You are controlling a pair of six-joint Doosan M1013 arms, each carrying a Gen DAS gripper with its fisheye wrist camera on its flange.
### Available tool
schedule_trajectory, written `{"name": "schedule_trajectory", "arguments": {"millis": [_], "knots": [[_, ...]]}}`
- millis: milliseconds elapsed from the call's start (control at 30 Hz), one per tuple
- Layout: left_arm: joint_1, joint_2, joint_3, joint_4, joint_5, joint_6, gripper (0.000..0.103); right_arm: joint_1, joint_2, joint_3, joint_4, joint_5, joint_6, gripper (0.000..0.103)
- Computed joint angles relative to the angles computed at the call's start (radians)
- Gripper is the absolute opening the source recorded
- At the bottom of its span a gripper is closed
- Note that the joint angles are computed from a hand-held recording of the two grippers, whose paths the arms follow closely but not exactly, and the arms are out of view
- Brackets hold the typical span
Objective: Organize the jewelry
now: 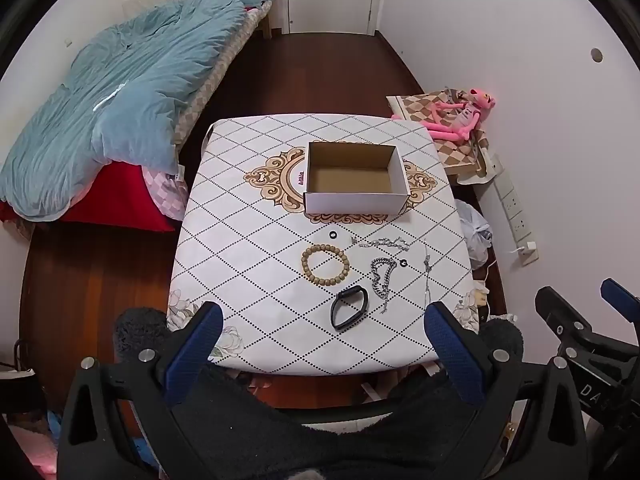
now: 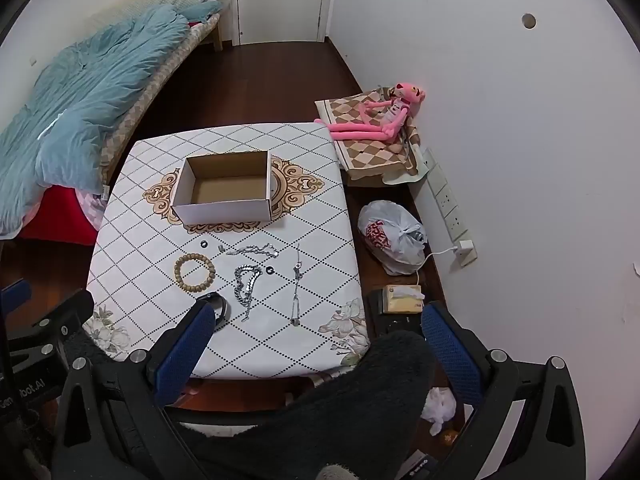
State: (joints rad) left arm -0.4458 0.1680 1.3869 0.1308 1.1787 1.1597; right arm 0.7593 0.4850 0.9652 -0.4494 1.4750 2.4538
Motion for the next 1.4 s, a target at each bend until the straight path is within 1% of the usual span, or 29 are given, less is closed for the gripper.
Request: {"name": "schedule_trajectory", "arguments": {"millis": [167,367,600,800,1167,1233,1400], "knots": [[0.001,0.008,-0.012,0.009,0.004,-0.008,0.103,-0.001,-0.002,0.004,0.007,-0.011,0.003,0.103],[0.001,-0.01,0.006,0.022,-0.015,-0.014,0.103,0.003,0.002,-0.007,0.005,0.0,0.002,0.103],[-0.002,-0.013,0.004,0.034,-0.013,-0.015,0.103,0.006,0.009,-0.017,0.009,0.001,0.002,0.103],[0.001,-0.008,-0.003,0.034,0.001,-0.01,0.103,0.003,0.005,-0.005,0.01,-0.008,-0.001,0.103],[-0.006,-0.006,-0.004,0.048,0.004,-0.023,0.103,0.003,0.006,-0.009,0.009,-0.004,-0.005,0.103],[-0.003,-0.01,0.005,0.045,-0.006,-0.019,0.103,0.002,0.006,-0.007,0.01,-0.004,-0.006,0.103],[-0.002,-0.01,0.005,0.041,-0.005,-0.018,0.103,0.002,0.006,-0.006,0.008,-0.005,-0.004,0.103]]}}
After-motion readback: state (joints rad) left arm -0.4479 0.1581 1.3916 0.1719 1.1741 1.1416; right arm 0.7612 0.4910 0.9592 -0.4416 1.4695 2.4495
